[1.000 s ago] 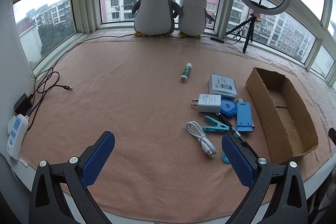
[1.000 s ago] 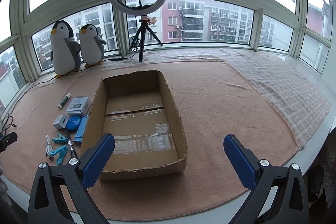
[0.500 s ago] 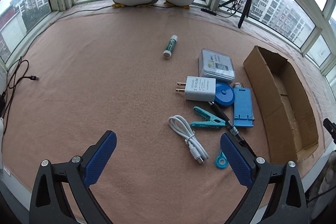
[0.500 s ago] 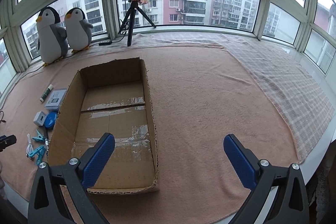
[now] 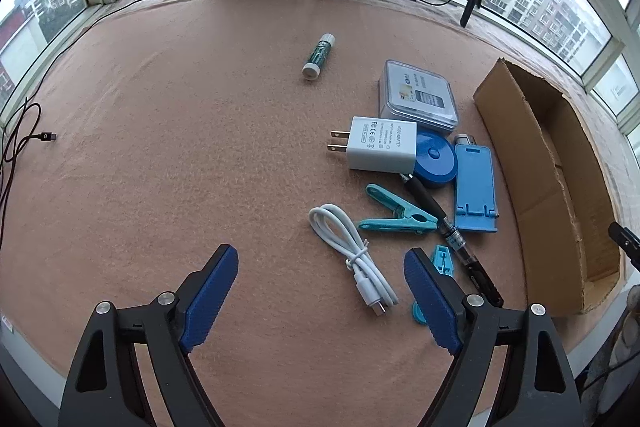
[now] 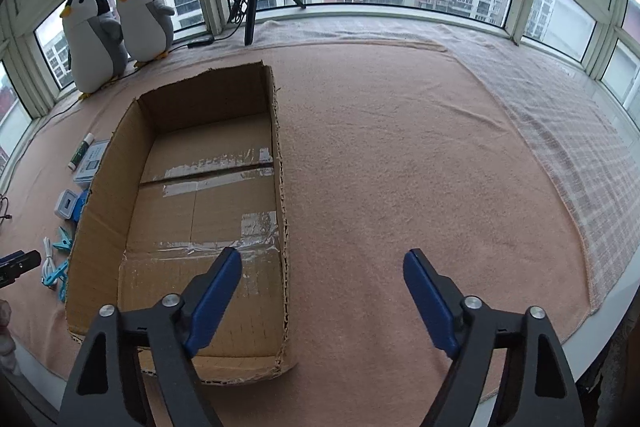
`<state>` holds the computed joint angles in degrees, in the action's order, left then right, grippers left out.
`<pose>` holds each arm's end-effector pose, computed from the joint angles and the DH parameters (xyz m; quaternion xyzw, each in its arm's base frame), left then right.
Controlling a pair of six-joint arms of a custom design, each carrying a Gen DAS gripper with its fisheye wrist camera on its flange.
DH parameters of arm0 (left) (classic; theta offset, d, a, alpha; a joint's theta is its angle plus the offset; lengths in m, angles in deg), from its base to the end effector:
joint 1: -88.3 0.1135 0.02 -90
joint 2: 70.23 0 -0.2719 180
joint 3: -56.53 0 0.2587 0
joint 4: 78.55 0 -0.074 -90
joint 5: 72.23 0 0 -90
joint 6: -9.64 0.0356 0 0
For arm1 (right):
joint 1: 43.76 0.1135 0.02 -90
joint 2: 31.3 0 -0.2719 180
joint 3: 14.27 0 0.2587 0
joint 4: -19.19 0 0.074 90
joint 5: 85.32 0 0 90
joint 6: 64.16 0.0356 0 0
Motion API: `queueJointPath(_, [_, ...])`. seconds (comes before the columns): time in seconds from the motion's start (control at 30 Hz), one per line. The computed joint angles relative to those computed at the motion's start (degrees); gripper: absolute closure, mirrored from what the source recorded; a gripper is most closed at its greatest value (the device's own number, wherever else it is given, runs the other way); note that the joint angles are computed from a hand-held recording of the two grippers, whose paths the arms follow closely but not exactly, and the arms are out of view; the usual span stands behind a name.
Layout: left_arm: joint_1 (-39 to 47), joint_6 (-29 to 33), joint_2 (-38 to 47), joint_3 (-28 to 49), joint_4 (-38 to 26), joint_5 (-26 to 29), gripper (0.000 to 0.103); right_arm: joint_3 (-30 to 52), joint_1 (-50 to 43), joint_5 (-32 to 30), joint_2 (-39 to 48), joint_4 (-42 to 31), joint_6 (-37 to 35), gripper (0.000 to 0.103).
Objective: Organize rigid objects
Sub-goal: 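Lower the left gripper onto the white USB cable and close it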
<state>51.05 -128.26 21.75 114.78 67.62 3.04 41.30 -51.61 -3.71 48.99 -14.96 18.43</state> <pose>0.2331 -0.1659 0.1414 -0.1151 0.9663 -0.0380 0.2272 0.2638 -0.0311 0.1798 -0.0159 0.9608 0.0343 0.2746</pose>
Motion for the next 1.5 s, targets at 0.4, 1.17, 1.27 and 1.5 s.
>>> queueJointPath(0.4, [0.8, -0.3, 3.6, 2.2, 0.5, 2.6, 0.034, 1.2, 2.8, 0.7, 5.0, -1.3, -0.3, 0.069])
queueJointPath(1.17, [2.4, 1.2, 3.4, -2.6, 9.2, 5.6, 0.084, -1.7, 6.7, 3.8, 4.6, 1.1, 1.4, 0.074])
queueJointPath(1.27, [2.1, 0.9, 1.9, -3.9, 9.3, 5.0, 0.086, -1.7, 6.9, 4.1, 4.6, 1.2, 1.4, 0.074])
queueJointPath(1.5, [1.7, -0.1, -1.6, -6.4, 9.7, 3.9, 0.086, -1.9, 7.4, 4.6, 4.6, 1.8, 1.8, 0.074])
